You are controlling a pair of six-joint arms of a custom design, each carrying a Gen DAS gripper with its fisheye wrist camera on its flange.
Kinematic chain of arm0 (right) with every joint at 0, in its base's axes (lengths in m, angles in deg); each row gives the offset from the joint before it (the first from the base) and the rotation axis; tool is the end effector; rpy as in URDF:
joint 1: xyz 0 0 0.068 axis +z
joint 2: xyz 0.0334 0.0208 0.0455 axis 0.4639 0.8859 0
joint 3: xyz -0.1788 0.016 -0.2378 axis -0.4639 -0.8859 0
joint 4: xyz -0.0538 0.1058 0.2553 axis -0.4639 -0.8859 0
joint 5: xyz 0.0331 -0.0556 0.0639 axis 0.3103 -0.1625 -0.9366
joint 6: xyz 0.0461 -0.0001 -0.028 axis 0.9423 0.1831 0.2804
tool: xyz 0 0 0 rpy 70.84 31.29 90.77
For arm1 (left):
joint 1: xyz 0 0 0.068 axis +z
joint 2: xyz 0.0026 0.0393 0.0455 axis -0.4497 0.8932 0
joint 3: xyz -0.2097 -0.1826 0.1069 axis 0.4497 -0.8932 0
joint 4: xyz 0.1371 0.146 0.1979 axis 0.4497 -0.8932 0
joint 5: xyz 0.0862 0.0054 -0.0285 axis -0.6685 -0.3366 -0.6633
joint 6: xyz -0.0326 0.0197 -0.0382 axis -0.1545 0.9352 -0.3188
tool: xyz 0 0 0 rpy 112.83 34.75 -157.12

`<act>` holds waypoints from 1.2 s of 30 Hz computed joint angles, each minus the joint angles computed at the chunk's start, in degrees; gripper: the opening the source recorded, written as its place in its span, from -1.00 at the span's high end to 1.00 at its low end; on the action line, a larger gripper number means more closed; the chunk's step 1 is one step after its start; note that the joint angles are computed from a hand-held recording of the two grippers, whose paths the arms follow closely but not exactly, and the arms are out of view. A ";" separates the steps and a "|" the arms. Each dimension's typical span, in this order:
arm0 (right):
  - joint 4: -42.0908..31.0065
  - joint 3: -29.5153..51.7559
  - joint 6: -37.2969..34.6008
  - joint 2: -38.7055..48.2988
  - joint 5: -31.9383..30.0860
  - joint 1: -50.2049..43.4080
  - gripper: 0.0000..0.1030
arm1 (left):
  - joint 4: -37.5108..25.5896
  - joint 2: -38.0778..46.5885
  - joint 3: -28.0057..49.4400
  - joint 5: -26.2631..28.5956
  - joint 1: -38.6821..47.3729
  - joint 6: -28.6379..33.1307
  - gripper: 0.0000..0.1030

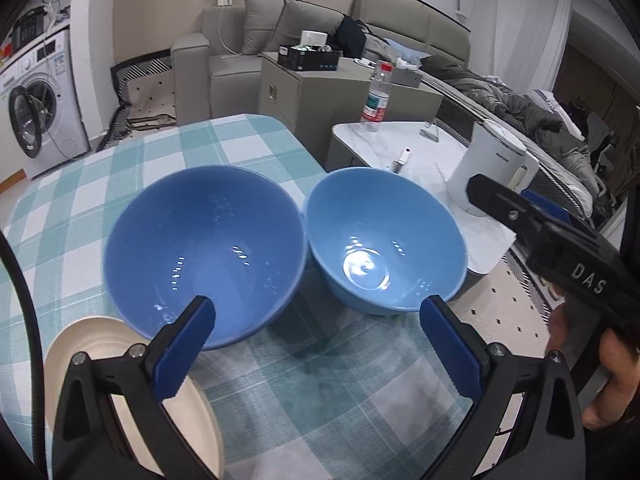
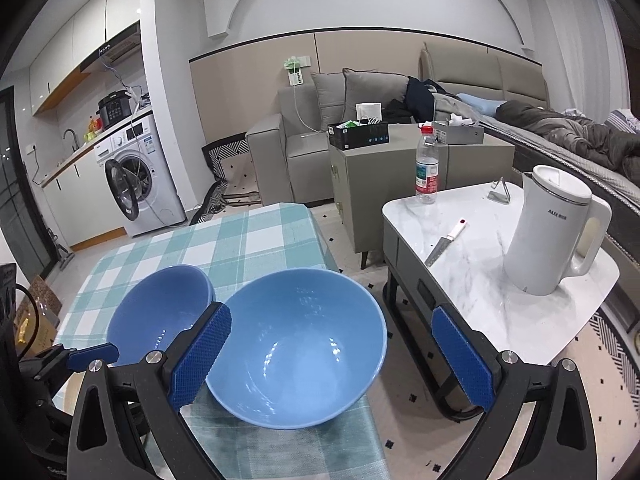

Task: Organize plates and bowls
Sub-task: 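Pull both grippers back and move them toward the two blue bowls, then close the right gripper on a blue bowl rim while the left gripper closes on another bowl rim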

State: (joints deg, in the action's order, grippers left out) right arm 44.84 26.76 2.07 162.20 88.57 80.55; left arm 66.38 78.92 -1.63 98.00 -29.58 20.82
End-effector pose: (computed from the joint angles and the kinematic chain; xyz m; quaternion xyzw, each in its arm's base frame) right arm 0.2550 0.2910 0.1863 0.2209 0.8615 -0.0611 0.4530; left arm 0.3456 -0.0368 0.1532 0.3149 0.8788 -0.2210 0.2823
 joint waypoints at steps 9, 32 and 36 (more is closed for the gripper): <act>0.68 -0.47 0.77 0.34 -0.89 -0.85 -0.99 | -2.10 2.11 2.14 2.31 -1.31 -2.11 -0.93; 11.39 -9.95 -0.65 -2.08 -6.71 -4.97 -0.98 | -3.86 6.27 5.02 0.29 -6.08 -4.30 -0.41; 11.36 -10.08 -0.26 -1.22 -7.74 -5.78 -0.98 | -2.59 6.98 4.91 0.13 -6.65 -5.31 -0.40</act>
